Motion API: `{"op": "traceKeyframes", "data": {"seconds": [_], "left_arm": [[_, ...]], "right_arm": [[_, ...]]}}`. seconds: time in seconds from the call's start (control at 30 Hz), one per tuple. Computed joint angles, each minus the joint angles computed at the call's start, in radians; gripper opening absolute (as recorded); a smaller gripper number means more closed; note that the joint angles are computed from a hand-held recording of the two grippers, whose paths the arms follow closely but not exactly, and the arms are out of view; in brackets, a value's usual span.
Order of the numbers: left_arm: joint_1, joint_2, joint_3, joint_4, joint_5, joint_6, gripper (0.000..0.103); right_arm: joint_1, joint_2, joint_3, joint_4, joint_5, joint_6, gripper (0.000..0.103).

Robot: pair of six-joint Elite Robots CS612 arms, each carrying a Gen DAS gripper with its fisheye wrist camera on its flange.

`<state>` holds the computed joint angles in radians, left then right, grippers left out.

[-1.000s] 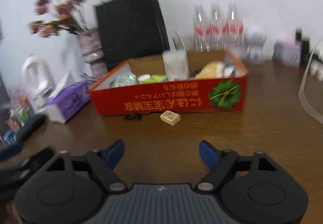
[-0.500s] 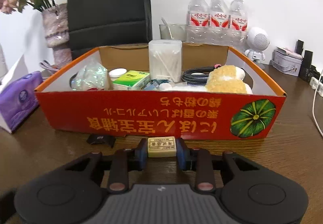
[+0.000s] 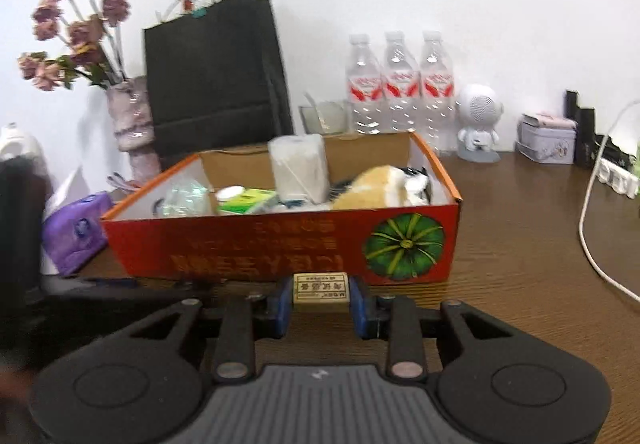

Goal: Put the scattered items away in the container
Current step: 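Grasp the yellow soap bar with the right tool while the left tool grasps the black item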

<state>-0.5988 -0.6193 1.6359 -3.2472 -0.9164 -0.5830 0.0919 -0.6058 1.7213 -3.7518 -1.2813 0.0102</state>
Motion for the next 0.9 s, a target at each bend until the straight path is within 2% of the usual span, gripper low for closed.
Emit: {"op": "traceKeyframes", "data": {"seconds": [0.1, 0.27, 0.4, 0.53, 0.8, 0.9], "left_arm": [[0.005, 0.004, -0.001, -0.021, -0.009, -0.003, 0.055], [0.004, 0.013, -0.003, -0.072, -0.025, 0.043, 0.038], [0.008, 0.013, 0.000, -0.090, -0.046, 0.044, 0.034], [0.007, 0.012, 0.004, -0.097, -0.047, 0.049, 0.024], [0.010, 0.012, 0.012, -0.123, -0.062, 0.047, 0.018], [0.005, 0.010, 0.016, -0.116, -0.037, 0.043, 0.017]], "right_arm": [[-0.003, -0.003, 0.004, 0.014, 0.031, -0.009, 0.029], [-0.005, -0.003, 0.003, 0.040, 0.047, 0.000, 0.029], [-0.004, -0.003, 0.002, 0.057, 0.051, 0.003, 0.029], [-0.003, -0.002, 0.002, 0.061, 0.046, 0.003, 0.029], [-0.001, -0.002, 0.003, 0.053, 0.024, 0.009, 0.029], [0.001, -0.002, 0.003, 0.043, 0.010, 0.004, 0.029]]}}
